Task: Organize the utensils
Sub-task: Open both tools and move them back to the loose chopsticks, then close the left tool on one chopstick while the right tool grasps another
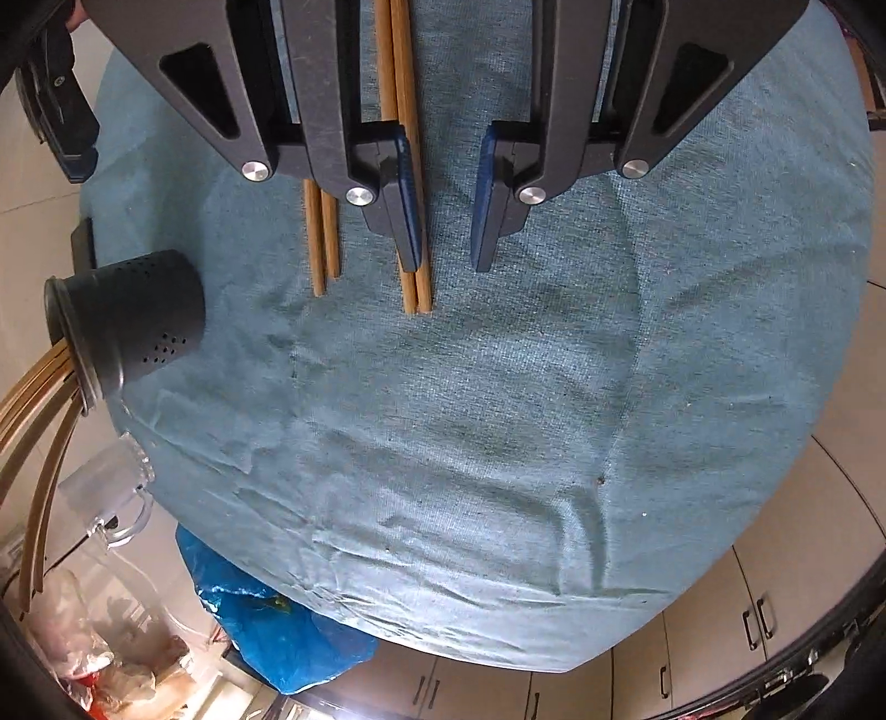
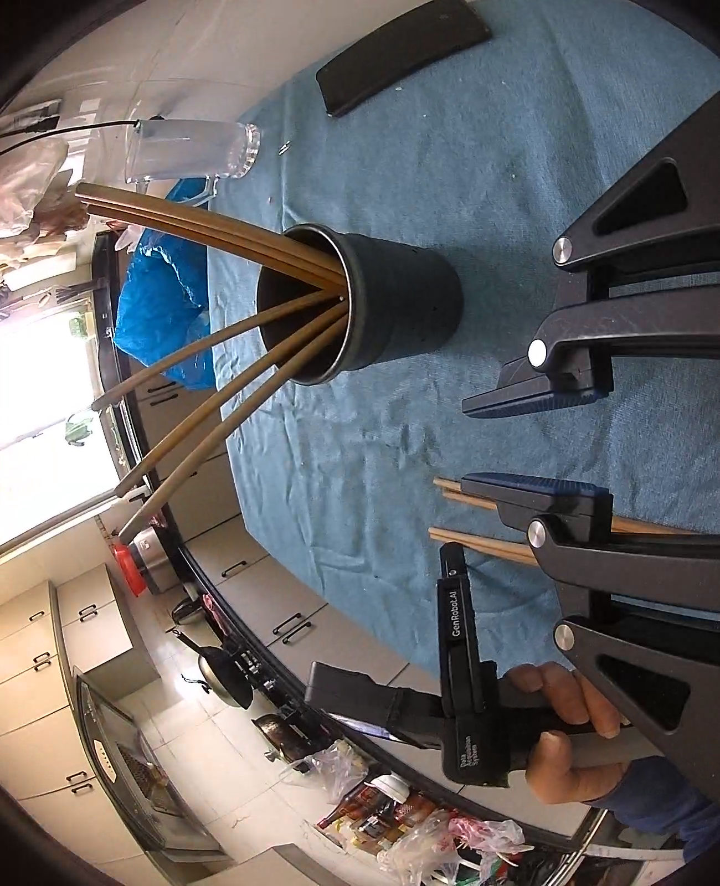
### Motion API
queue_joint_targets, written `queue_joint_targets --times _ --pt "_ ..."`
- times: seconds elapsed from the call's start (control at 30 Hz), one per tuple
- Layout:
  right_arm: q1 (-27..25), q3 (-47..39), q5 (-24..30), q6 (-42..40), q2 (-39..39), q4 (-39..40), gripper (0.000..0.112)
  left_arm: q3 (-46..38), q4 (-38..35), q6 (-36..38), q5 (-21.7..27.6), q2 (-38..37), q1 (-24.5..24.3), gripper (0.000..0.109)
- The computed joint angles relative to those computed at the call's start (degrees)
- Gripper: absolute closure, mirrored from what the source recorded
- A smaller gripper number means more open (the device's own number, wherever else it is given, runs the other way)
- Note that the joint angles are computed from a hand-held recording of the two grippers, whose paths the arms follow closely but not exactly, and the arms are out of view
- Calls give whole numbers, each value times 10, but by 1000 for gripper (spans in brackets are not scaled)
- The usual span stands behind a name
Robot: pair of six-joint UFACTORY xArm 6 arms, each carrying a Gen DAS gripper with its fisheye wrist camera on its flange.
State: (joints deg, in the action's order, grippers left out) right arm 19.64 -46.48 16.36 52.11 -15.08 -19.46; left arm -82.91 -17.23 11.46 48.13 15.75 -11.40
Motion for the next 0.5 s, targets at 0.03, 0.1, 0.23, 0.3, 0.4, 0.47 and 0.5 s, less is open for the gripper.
queue_joint_targets --times 0.03,0.1,0.23,0.3,0.4,0.47,0.5 --pt "0 0 0 -4 0 4 90 1 8 -4 -4 0 -2 91" --pt "-1 0 1 -7 1 7 90 -3 7 -3 -1 2 -3 91" --pt "-2 0 2 -7 1 9 90 -1 31 -15 -13 4 -11 91" --pt "-1 0 3 -7 1 8 90 1 51 -27 -21 4 -15 93" --pt "2 -2 9 -15 3 18 90 5 85 -52 -29 2 -19 100" --pt "5 -7 15 -21 9 26 90 10 83 -52 -25 -3 -13 101" --pt "7 -12 19 -27 13 34 90 16 81 -50 -24 -8 -9 101"
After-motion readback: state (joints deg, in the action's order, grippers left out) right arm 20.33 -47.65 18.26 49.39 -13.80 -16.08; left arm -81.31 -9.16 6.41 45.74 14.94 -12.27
